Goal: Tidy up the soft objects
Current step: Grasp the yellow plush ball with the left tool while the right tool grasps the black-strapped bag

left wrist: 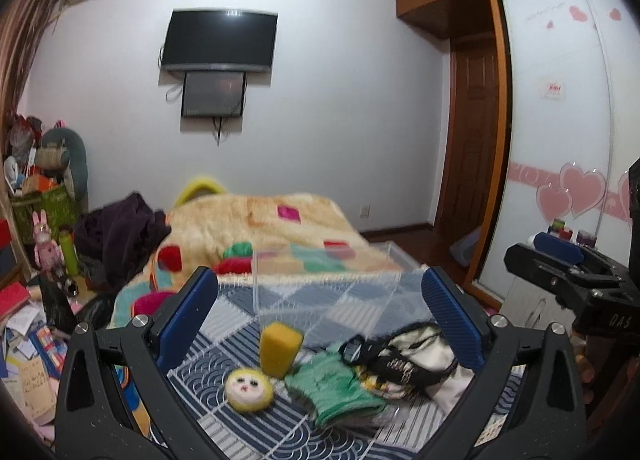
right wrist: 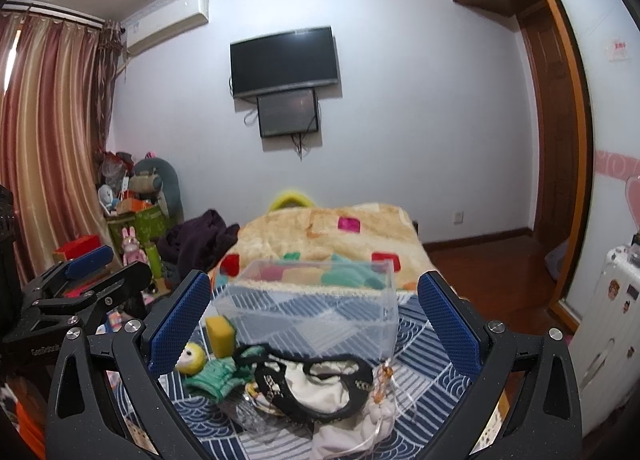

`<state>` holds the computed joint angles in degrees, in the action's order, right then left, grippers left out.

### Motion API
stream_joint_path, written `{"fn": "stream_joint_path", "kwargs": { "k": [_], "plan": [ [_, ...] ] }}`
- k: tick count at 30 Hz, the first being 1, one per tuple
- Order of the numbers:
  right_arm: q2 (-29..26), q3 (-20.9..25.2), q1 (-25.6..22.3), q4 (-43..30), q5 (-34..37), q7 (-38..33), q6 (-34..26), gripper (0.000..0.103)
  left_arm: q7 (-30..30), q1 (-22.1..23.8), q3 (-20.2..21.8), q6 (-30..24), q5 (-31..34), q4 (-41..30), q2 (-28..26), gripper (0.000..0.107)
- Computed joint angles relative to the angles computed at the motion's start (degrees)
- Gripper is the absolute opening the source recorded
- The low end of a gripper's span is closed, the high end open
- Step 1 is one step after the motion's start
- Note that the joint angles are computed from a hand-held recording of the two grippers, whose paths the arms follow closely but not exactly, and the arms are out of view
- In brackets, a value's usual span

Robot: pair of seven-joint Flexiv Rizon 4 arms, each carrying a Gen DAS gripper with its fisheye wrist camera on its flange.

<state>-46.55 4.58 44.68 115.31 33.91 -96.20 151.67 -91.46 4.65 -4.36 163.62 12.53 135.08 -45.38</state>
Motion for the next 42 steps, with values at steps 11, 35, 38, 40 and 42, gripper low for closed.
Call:
{"fn": "stream_joint_path", "kwargs": {
  "k": [11,35,38,40,42],
  "plan": [
    [-2.51,-2.37,-0.84,-0.48,-4.52,4.12,-13.66,0.103,-2.48,5.68,-1.99,-14.08,2.40,-3.41,-3.85,0.087],
    [-4.30,-6.23,-3.49,2.04,-14.96,18.69,-22.92,0.038,-2.46,7.20,-3.42,-26.02,-1.19,-8.09,-8.91,0.045],
    [-4.35,-6.28,-3.71,2.41,-15.48,19.42,-22.06,0.030,-1.62,4.49,-1.53,-23.29,-3.49,-7.13,-8.35,0.045],
    [-4.38,-6.84,-3.01,2.44,-14.95,19.44,-21.56,0.026,-0.92,2.93,-0.50,-21.07,-4.76,-6.39,-7.92,0.045],
    [-4.32,-7.59,-2.03,2.30,-14.11,19.18,-21.46,0.023,-0.63,2.46,-0.24,-19.12,-4.80,-5.60,-7.41,0.045]
  ]
}}
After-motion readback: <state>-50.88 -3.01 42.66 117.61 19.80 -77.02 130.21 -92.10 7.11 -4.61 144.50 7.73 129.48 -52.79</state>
